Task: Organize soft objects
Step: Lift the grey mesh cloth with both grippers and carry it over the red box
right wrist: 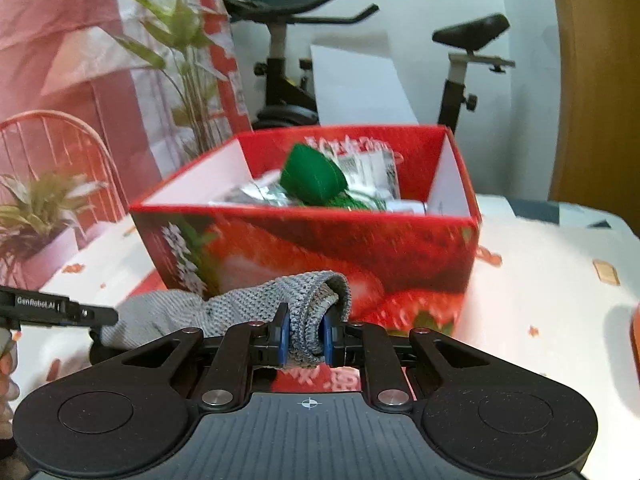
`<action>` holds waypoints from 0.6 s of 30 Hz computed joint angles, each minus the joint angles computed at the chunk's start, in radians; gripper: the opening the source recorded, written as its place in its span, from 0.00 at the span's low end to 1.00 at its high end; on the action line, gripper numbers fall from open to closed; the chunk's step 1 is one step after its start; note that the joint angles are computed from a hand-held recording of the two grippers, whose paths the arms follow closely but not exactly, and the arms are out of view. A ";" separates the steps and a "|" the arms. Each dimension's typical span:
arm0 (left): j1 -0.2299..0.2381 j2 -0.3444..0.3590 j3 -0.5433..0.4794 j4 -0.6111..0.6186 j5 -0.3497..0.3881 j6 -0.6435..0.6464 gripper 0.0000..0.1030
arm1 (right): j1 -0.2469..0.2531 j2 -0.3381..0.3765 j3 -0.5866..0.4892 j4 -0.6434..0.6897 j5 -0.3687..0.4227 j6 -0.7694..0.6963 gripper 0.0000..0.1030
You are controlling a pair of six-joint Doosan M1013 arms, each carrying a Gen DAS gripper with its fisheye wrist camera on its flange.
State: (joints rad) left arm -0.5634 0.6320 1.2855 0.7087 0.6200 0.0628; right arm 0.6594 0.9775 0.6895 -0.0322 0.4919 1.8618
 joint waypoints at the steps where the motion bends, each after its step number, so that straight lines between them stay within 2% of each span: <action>1: 0.002 0.006 -0.009 -0.004 0.005 0.016 0.37 | 0.000 0.002 0.000 -0.002 0.006 0.003 0.14; 6: 0.012 0.038 -0.054 -0.027 0.035 0.070 0.46 | -0.002 0.011 -0.009 -0.005 0.030 0.013 0.14; 9: 0.018 0.056 -0.079 -0.044 0.054 0.096 0.47 | -0.004 0.018 -0.018 -0.002 0.044 0.016 0.14; 12: 0.022 0.057 -0.080 -0.061 0.026 0.110 0.45 | -0.005 0.024 -0.028 0.007 0.054 0.014 0.14; 13: 0.020 0.058 -0.081 -0.057 0.022 0.114 0.42 | -0.005 0.025 -0.028 0.011 0.052 0.010 0.14; 14: 0.016 0.058 -0.082 -0.038 0.025 0.107 0.25 | -0.006 0.025 -0.029 0.018 0.051 0.005 0.14; 15: 0.013 0.056 -0.082 -0.020 0.033 0.100 0.14 | -0.006 0.024 -0.029 0.025 0.048 -0.001 0.14; 18: 0.000 0.040 -0.064 0.079 0.033 0.028 0.10 | -0.006 0.016 -0.021 0.053 0.023 -0.031 0.14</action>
